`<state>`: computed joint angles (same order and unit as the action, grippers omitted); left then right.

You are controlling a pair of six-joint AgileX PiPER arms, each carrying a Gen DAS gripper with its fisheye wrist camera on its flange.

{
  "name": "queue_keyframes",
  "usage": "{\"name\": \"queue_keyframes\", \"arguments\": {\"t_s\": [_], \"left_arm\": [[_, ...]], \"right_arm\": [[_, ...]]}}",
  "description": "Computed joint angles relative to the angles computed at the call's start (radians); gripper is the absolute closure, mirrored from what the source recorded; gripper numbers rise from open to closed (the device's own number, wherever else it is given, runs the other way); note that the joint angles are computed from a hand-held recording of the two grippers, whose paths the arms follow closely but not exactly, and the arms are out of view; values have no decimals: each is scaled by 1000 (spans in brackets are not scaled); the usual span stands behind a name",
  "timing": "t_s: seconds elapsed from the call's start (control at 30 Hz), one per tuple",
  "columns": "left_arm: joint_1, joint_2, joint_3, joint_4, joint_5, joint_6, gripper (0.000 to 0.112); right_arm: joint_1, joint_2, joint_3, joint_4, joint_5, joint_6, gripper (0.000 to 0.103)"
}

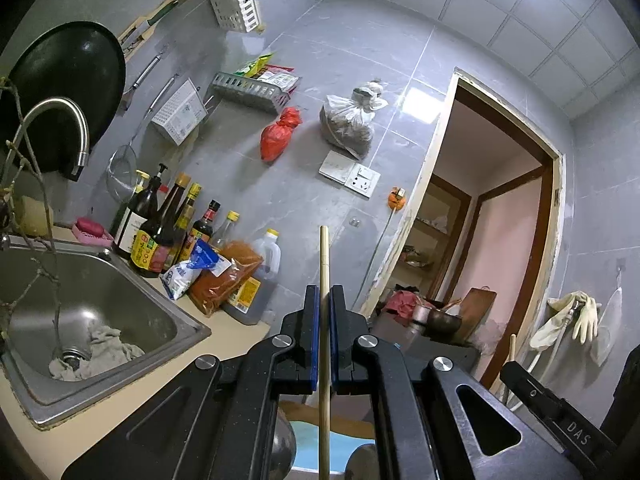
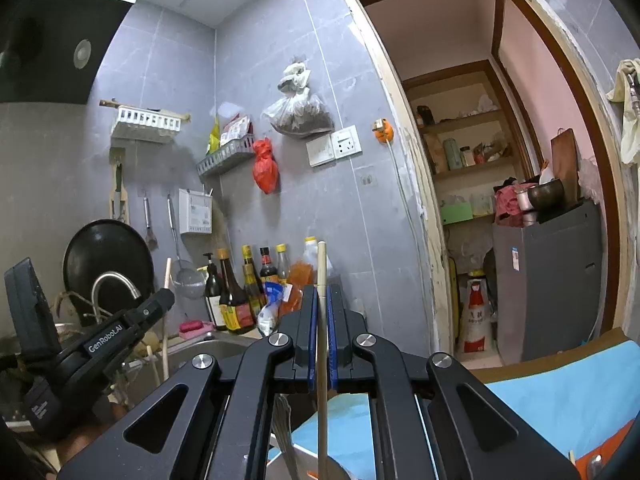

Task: Organize utensils
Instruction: 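Lift both held chopsticks and carry them over the white caddy, then open the left tool and the right tool to drop both chopsticks into the caddy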

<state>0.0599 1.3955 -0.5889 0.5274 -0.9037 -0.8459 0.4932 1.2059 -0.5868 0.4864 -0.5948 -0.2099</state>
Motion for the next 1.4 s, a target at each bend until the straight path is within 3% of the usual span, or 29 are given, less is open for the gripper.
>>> {"name": "queue_keyframes", "arguments": {"t_s": [0.17,0.33,0.57,0.9,0.97,1.07,1.27,1.33,1.4], "left_arm": [[-19,6,14,-46,-1,36,110],[-6,-6,20,1,12,21,110],[1,-36,9,140,86,-60,110],[18,-93,-8,418,155,-256,109],[11,-110,-12,463,179,-295,105],[7,-140,-9,522,193,-356,87],[-23,-205,-25,662,258,-496,84],[-41,-238,-28,699,288,-545,69],[-67,-275,-35,738,323,-598,62]], "right_arm": [[9,3,-1,10,7,-14,100],[19,2,-1,38,17,-41,99],[8,-12,3,36,65,-1,99],[15,-78,2,146,143,-91,95],[19,-96,3,186,158,-130,91],[11,-133,6,227,190,-172,81],[-55,-233,15,250,308,-180,79],[-83,-271,16,284,352,-217,76],[-117,-310,13,358,405,-300,73]]}}
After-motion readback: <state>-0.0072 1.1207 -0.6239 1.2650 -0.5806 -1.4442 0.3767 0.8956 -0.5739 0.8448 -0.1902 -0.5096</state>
